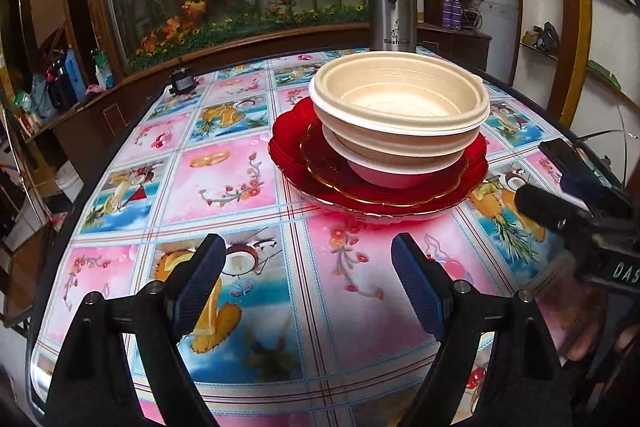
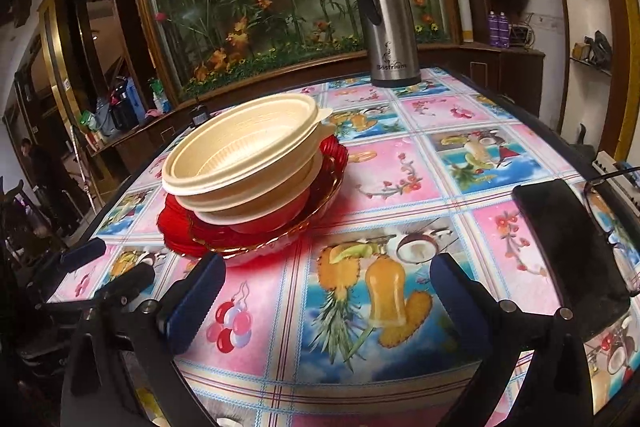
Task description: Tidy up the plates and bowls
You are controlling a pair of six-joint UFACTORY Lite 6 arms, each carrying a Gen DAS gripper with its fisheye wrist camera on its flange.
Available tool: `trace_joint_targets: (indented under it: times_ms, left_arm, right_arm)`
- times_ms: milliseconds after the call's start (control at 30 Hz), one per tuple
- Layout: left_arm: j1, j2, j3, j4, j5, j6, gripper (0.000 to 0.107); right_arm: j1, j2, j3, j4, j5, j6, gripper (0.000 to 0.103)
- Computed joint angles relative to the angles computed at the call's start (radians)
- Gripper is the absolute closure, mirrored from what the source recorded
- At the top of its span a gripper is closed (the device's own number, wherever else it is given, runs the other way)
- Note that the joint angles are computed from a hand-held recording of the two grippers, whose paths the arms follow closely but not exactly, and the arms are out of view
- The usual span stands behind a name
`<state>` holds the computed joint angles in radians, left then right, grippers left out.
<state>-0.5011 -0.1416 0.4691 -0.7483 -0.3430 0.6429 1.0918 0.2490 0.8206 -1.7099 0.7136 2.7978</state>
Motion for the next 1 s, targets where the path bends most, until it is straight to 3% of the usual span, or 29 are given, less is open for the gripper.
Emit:
trace_joint_targets:
  times_ms: [367,700,1000]
  left_arm:
    - [-0.030,0.025,0.012,-0.164,-0.054,0.147,0.022]
    - [-0.022,0.030,0.019,-0.170,-0.051,0.160,0.022]
    - [-0.020,0.038,0.029,-0.213,-0.045,0.194,0.022]
  right_arm:
    - [0.014,-0.005,-0.009,-0.019,0.027,0.022,0.000]
    - [0.040,-0.041,-0.036,-0.011,0.100,0.022,0.000]
    - [0.031,-0.041,-0.044,-0.037,0.075,0.044,0.000]
